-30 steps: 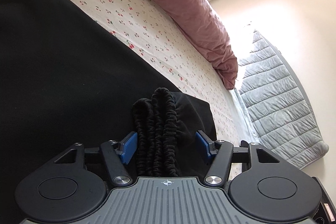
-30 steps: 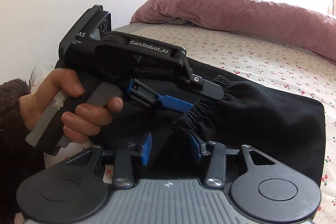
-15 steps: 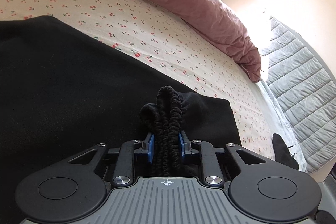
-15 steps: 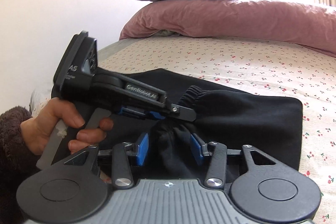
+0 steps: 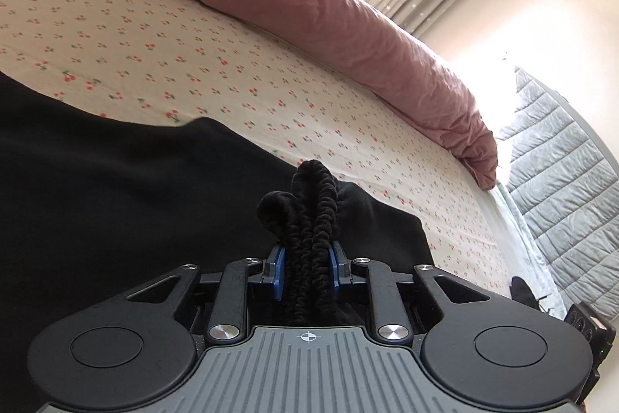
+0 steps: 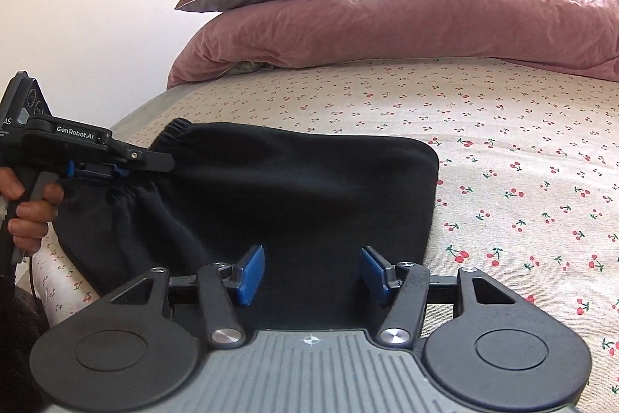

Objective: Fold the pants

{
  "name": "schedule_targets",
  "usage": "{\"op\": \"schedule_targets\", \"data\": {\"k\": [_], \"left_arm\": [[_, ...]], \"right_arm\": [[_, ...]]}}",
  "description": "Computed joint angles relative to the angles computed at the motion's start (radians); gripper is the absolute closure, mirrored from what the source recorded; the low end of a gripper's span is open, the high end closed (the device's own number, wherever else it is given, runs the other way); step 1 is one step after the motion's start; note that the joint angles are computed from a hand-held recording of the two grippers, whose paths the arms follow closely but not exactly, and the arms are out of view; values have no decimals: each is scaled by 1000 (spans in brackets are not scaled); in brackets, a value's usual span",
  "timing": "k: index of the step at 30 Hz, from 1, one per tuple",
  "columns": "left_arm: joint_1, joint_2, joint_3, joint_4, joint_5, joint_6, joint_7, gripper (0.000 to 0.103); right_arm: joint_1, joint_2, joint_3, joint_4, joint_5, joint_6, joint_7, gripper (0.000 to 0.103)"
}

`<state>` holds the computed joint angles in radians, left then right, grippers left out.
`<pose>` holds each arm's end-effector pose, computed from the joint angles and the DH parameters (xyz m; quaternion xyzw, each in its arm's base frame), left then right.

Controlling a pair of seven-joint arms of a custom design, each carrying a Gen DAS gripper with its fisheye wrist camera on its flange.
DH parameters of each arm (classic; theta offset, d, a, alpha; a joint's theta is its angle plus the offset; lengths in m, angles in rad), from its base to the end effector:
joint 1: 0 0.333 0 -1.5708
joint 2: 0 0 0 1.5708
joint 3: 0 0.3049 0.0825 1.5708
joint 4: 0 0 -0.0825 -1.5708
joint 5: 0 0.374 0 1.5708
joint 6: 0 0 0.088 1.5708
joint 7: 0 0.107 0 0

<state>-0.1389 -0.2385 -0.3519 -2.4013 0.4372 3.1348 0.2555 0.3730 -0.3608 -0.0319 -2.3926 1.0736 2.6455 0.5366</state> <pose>0.4199 -0.2770 0.5035 -0.7280 0.5062 -0.4543 0.0858 0.4498 0.1340 0.5054 -0.7789 0.4339 -0.0744 0.4467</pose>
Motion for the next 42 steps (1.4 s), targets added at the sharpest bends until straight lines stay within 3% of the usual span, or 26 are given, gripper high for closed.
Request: {"op": "schedule_targets", "data": {"k": [2, 5, 9, 14, 15, 20, 23, 30, 34, 36, 37, 38, 40, 42], "left_arm": [[26, -61, -1, -43, 7, -20, -21, 84], [10, -122, 40, -101, -23, -28, -7, 84], [84, -197, -6, -145, -15, -60, -41, 84], [106, -273, 9, -193, -18, -101, -58, 84], [100, -294, 25, -206, -24, -119, -53, 84], [155, -372, -14, -216, 14, -251, -88, 84], [155, -399, -11, -219, 33, -326, -109, 84], [134, -358, -16, -170, 103, -496, -119, 81], [107, -332, -13, -137, 149, -578, -122, 72], [121, -356, -55, -125, 217, -634, -178, 53], [131, -363, -81, -115, 261, -660, -212, 35], [136, -370, -105, -103, 307, -684, -241, 26], [132, -367, -120, -89, 385, -681, -269, 22], [104, -335, -91, -75, 425, -625, -264, 19]], "right_arm": [[11, 13, 0, 15, 14, -13, -19, 44], [16, 24, 12, 22, 12, -17, -30, 43], [30, 46, 19, 46, 39, -32, -64, 42], [46, 97, 37, 97, 101, -39, -120, 41], [46, 110, 44, 110, 103, -41, -125, 41], [43, 145, 65, 141, 111, -60, -151, 41], [39, 151, 69, 151, 115, -80, -168, 40], [29, 170, 79, 173, 111, -93, -165, 39], [25, 168, 80, 170, 107, -95, -176, 37], [26, 160, 81, 163, 117, -84, -191, 35], [27, 157, 80, 162, 125, -77, -200, 35], [28, 157, 79, 163, 131, -72, -205, 35], [28, 158, 79, 165, 143, -59, -210, 35], [30, 163, 81, 168, 151, -44, -218, 34]]}}
